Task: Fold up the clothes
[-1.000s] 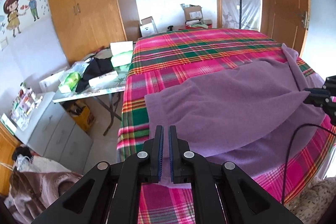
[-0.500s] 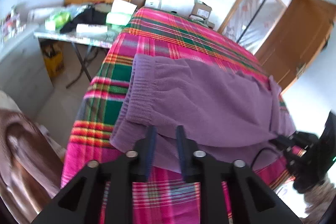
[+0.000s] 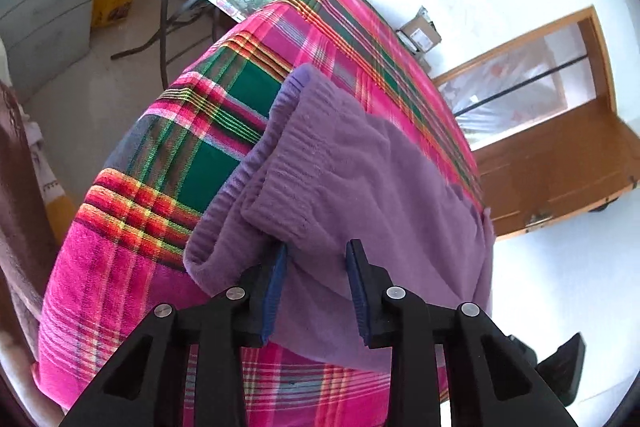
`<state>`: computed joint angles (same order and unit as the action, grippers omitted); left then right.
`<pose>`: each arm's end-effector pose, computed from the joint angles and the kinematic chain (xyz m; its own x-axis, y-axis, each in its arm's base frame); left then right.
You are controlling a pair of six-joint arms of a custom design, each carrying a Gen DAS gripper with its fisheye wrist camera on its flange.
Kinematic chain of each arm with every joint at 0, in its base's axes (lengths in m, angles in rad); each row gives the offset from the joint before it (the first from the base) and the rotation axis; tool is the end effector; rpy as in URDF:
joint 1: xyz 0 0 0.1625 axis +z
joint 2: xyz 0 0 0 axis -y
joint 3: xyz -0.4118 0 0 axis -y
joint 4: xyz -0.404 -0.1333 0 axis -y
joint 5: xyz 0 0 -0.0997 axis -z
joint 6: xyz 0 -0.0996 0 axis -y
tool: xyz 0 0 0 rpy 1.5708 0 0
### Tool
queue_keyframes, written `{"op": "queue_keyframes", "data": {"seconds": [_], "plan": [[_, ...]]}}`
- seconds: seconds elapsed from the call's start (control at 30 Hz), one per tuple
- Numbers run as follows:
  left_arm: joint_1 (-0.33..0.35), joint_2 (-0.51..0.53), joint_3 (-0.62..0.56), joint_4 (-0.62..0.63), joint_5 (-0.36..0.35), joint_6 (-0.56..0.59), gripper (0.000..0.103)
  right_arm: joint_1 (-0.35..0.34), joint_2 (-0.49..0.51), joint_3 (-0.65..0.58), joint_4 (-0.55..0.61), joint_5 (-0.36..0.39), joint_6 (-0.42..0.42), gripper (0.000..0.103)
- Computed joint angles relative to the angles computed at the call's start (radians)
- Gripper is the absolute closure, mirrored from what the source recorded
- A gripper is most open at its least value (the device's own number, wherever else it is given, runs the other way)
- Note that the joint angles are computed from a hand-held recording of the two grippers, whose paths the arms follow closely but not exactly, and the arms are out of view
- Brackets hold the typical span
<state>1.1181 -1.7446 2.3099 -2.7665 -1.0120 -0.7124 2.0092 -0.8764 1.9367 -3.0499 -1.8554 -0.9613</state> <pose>-0.0077 -0.4413 0.3422 -0.9114 -0.4068 0.0612 -0.3204 0.6085 -0.7260 0.3462 -0.4903 0.0797 -0.2072 -0.8523 0.4803 -0.9743 0.2242 -0.0225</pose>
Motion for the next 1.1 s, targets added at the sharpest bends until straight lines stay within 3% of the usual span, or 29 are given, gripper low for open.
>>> {"op": "queue_keyframes", "data": {"seconds": [0.17,0.3,0.4,0.8,0.97,1.1], "plan": [[0.041,0.014,-0.001,-0.054,-0.061,-0.068,0.071,0.006,0.004,0.009,-0.013,-0.018,-0.014,0.1],[0.02,0.018,0.008,-0.07,-0.019,-0.09,0.074,0.005,0.011,0.012,-0.013,-0.032,-0.002,0.099],[0.001,0.006,0.024,-0.094,0.012,-0.102,0.089,0.007,0.011,0.018,-0.028,-0.034,0.001,0.099],[-0.102,-0.067,0.1,-0.212,0.108,-0.112,0.095,0.018,-0.029,0.045,-0.065,0.006,0.013,0.099],[-0.172,-0.116,0.127,-0.131,0.204,-0.14,0.095,0.025,-0.057,0.06,-0.053,0.026,0.003,0.099],[-0.161,-0.141,0.148,-0.063,0.208,-0.187,0.095,0.021,-0.069,0.061,0.017,0.024,-0.007,0.099]]}}
